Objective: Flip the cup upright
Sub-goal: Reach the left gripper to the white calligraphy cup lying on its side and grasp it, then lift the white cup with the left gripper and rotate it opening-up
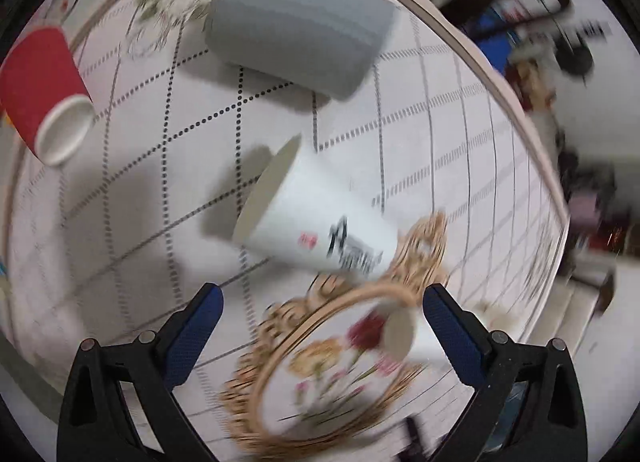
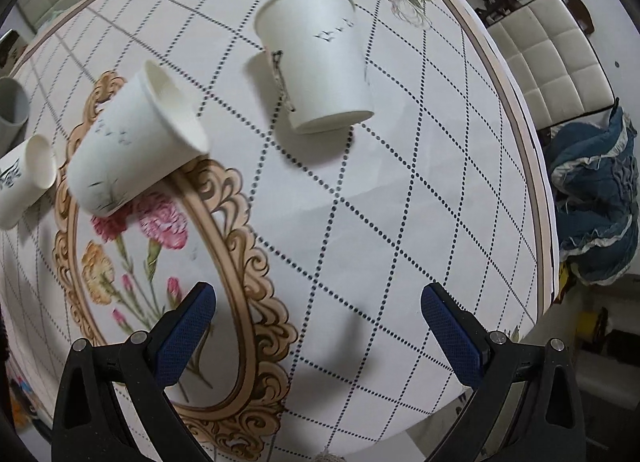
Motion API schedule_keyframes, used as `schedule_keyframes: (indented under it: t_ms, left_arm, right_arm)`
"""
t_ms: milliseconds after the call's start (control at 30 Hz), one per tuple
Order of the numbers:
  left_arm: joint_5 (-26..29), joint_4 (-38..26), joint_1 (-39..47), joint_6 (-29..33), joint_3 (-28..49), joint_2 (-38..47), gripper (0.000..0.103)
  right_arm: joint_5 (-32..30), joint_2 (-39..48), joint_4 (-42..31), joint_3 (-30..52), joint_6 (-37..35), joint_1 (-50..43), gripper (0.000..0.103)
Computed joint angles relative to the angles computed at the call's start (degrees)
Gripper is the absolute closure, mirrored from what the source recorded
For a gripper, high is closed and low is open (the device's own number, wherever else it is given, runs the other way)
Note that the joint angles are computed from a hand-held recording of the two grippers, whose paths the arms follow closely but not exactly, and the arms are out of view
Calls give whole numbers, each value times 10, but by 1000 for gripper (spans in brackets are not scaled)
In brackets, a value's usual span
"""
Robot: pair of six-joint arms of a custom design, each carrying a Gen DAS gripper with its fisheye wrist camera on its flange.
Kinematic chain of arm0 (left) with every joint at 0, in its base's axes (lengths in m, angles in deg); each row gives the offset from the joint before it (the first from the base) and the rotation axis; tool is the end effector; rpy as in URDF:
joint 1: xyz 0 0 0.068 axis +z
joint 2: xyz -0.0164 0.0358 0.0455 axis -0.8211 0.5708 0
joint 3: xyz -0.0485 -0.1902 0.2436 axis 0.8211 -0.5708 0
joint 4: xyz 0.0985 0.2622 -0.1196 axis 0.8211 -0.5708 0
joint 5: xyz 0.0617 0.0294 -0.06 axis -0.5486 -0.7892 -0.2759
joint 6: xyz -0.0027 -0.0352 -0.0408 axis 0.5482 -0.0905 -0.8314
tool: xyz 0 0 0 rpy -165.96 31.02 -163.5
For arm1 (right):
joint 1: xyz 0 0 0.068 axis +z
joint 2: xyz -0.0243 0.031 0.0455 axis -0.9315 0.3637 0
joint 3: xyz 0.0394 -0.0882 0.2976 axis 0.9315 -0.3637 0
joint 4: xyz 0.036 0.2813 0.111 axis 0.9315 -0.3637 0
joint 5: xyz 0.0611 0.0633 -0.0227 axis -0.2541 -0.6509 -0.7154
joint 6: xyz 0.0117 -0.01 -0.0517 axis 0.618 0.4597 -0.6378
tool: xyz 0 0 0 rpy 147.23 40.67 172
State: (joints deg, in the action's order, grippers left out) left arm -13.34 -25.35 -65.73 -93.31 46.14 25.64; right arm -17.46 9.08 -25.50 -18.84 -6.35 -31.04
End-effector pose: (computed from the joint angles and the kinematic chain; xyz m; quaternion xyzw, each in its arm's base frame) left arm 0.2703 -0.0607 0.2896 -0.3597 0.9166 -0.1742 0.0023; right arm 0.2245 0.1679 0.2790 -0.0827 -0.9926 0.0882 0.0104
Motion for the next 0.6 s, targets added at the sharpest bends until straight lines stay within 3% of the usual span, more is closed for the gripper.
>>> schedule_keyframes:
  t_ms: [167, 333, 433, 467, 600]
  left_arm:
    - [6, 38, 24, -51, -12, 34, 3]
    - [3, 73, 30, -71, -43, 52, 19]
    - [-18, 62, 25, -39, -35, 63, 31]
    - [-28, 60, 20, -22, -35, 61, 39]
    - [-89, 18, -14, 64, -23, 61, 41]
  right_arm:
    - [0, 10, 13, -4, -11, -16, 0]
    - [12, 15, 21, -4, -18, -23, 0]
    - [20, 13, 22, -5, -19, -27, 0]
    - [21, 12, 21, -6, -19, -29, 0]
    - [20, 5, 28, -19, -30, -45, 0]
